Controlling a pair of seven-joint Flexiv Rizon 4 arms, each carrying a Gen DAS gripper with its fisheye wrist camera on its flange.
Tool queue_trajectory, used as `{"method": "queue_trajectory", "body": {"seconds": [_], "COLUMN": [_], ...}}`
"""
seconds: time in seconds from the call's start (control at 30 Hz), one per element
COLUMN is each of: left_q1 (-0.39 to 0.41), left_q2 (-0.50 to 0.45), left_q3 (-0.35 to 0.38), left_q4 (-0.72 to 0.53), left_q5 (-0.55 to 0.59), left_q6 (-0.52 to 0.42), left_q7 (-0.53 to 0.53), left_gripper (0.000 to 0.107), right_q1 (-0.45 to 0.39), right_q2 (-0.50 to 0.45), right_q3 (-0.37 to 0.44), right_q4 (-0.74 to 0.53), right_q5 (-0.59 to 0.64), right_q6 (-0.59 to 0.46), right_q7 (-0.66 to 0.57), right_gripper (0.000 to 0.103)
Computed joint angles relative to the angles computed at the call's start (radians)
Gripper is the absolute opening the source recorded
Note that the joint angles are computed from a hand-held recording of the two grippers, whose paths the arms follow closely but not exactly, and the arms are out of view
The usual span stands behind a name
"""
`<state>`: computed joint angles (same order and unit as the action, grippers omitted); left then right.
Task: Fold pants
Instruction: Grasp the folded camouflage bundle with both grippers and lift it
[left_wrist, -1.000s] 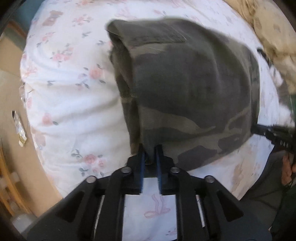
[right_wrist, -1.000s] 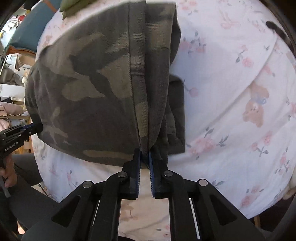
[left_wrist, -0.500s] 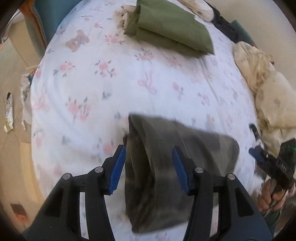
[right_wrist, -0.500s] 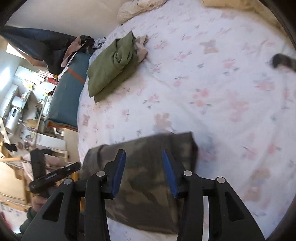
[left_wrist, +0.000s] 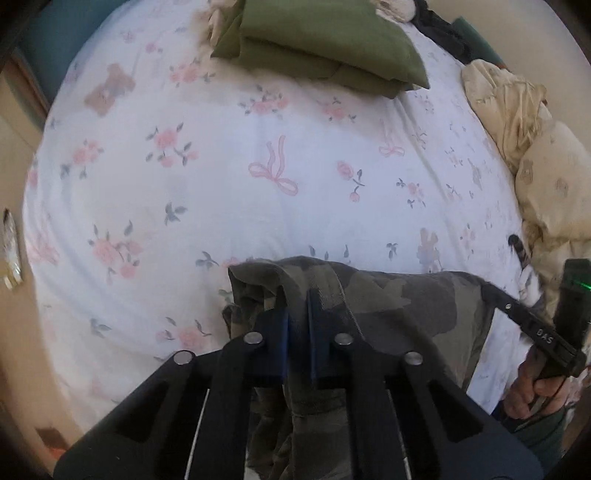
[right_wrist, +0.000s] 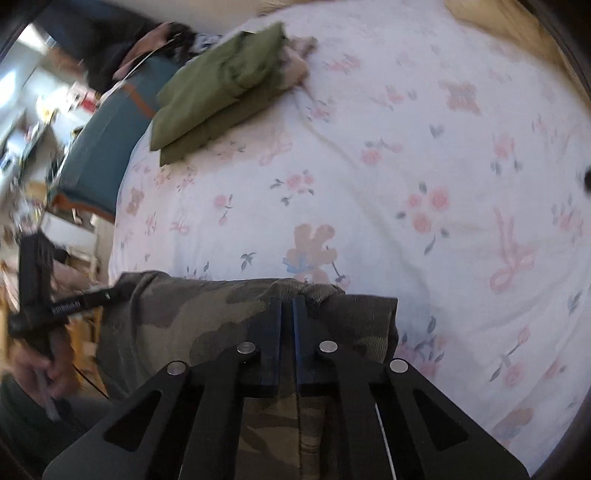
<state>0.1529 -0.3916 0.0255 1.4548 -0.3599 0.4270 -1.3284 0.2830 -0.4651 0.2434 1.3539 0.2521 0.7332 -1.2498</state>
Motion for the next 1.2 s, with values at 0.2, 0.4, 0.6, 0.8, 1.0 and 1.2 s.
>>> {"method": "queue_trajectory", "body": {"seconds": [0.2,0.4,0.6,0.8,1.0,1.2], "left_q1": [-0.006,-0.009,-0.026,-0.060,-0.138,-0.103], "left_q2": [0.048,0.023,0.082,0.221,0.184,0.179], "left_q3": [0.002,0.010,0.017,-0.033,0.010,-0.003], "left_q4": [0.043,0.016,0.094,0.281,0.356,0.321], "left_q5": [-0.007,0.035,0.051,-0.093,0.135,0.058], "left_q6": [0.063,0.049,0.209,0.320,0.508,0.434], "left_q7": [0.032,0.016,0.006,0.290,0.196,0.162], "left_gripper": [0.004,0.003,0.008,0.013,0.017,0.015], "right_q1": [0.024,0.049,0.048,0.037,0.110,0.077], "right_q2": [0.062,0.055,0.061,0.116,0.021,0.051], "right_q3": [-0.028,-0.056,-0.049,0.016,-0.001,0.006], "right_q4": [0.076,0.098,0.120,0.152,0.090,0.102], "right_q5": [-0.063,-0.163,-0.192,-0.140,-0.186,-0.145], "right_q6": [0.097,0.076,0.111,0.204,0.106,0.116], "right_q7": [0.056,0.139,0.150,0.054,0.005,0.033], "right_gripper": [0.003,0.002,0.007,0.007,0.000,0.007]}}
